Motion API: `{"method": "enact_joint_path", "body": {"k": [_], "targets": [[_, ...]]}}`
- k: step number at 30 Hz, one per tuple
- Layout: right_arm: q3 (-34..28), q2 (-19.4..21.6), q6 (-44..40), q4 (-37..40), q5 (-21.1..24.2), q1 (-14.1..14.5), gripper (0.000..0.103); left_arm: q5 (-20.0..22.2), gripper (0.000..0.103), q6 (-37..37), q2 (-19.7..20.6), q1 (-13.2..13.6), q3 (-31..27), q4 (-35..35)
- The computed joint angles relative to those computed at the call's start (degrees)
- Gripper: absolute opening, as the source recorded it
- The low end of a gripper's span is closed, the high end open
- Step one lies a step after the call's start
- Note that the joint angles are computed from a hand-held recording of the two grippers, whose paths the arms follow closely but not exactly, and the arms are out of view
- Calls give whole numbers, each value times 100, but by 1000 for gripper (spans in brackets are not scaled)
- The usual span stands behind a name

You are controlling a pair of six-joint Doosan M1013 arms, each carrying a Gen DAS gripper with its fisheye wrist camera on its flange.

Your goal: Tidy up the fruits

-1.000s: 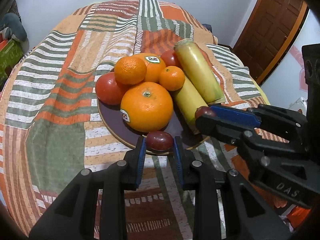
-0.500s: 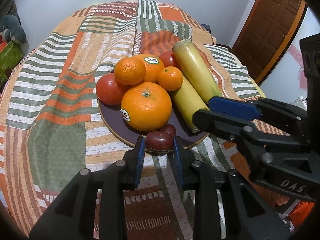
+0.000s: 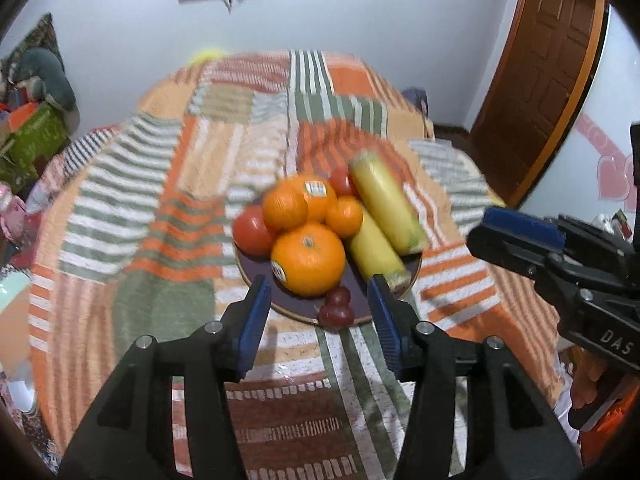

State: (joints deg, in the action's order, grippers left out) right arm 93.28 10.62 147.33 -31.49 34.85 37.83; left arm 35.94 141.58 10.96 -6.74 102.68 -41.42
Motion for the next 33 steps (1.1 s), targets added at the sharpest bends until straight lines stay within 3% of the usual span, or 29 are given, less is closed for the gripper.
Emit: {"method": "enact_joint_path", "body": {"k": [9,17,24,26,30,33], "targets": [[62,-381,1576,-1965,280,419,31,-627,50,1803,-855,241,440,-2090],[35,-555,2701,-3477,754,852,33,-838,50,3716,-1551,325,861,-4088],[-15,-526,3103,-4283,1277,1128,54,-726,73,4401,-1867,431,1072,-4879],[-23,-505,3192,-4443,1419,1186,56,-710,78,4428,-1916,445,1107,-4923],[17,-503,3459,-4681,1587,1255,76,-735,88,4568,-1991,455,1184,-5097],[16,-500,3547,-4795,1720,1301,81,-757,94,4624,-2039,466,1228,-5164]]}}
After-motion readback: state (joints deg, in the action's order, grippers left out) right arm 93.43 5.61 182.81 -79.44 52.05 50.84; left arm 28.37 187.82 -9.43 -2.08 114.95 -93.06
